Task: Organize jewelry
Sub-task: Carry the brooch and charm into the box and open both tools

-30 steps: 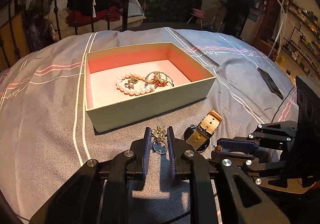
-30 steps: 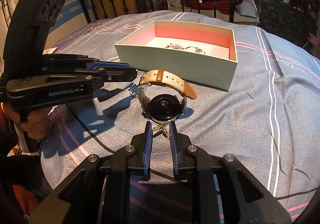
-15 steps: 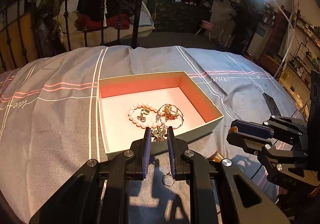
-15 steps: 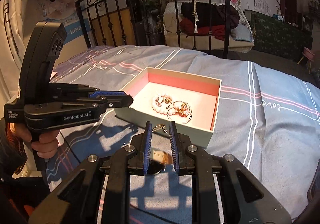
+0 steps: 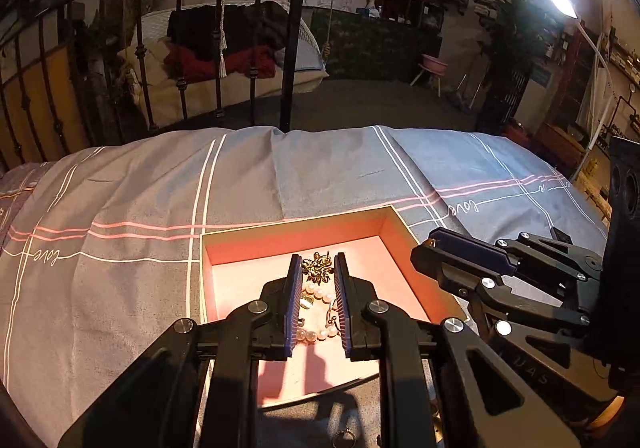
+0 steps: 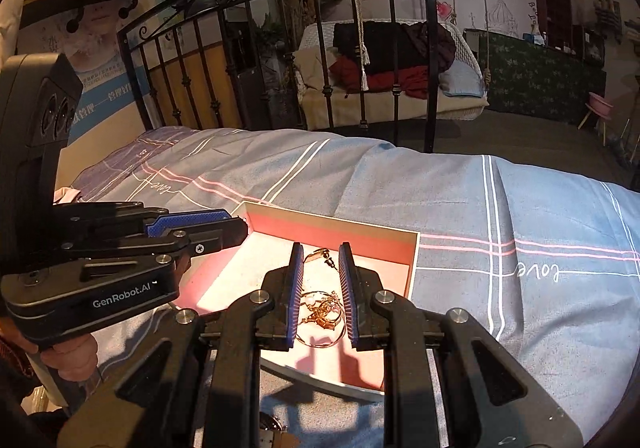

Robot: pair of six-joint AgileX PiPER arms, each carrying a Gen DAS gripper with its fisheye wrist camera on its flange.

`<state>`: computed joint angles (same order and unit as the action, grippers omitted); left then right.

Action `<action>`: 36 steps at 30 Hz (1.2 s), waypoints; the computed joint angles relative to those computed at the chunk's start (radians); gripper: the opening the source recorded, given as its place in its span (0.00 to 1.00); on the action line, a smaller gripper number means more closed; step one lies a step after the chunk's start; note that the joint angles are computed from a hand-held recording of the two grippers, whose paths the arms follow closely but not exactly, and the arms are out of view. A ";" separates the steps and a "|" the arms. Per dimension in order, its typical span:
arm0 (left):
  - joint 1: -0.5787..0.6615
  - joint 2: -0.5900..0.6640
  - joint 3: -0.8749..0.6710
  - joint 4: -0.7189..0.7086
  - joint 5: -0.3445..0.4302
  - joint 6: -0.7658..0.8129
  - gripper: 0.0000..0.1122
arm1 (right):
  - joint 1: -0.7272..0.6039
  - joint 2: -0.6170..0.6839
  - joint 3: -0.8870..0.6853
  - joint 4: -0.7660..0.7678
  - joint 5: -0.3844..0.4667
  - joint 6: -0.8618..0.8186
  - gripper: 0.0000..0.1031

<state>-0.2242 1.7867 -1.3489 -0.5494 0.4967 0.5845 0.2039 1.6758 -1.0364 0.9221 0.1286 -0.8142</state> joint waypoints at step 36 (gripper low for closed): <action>-0.032 0.213 -0.161 0.233 0.103 -0.281 0.14 | 0.005 0.190 -0.147 -0.379 0.126 0.362 0.19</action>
<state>-0.2560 1.9994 -1.5099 -0.3159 0.5996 0.3037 0.2093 1.8655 -1.1834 0.5428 0.2548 -0.4517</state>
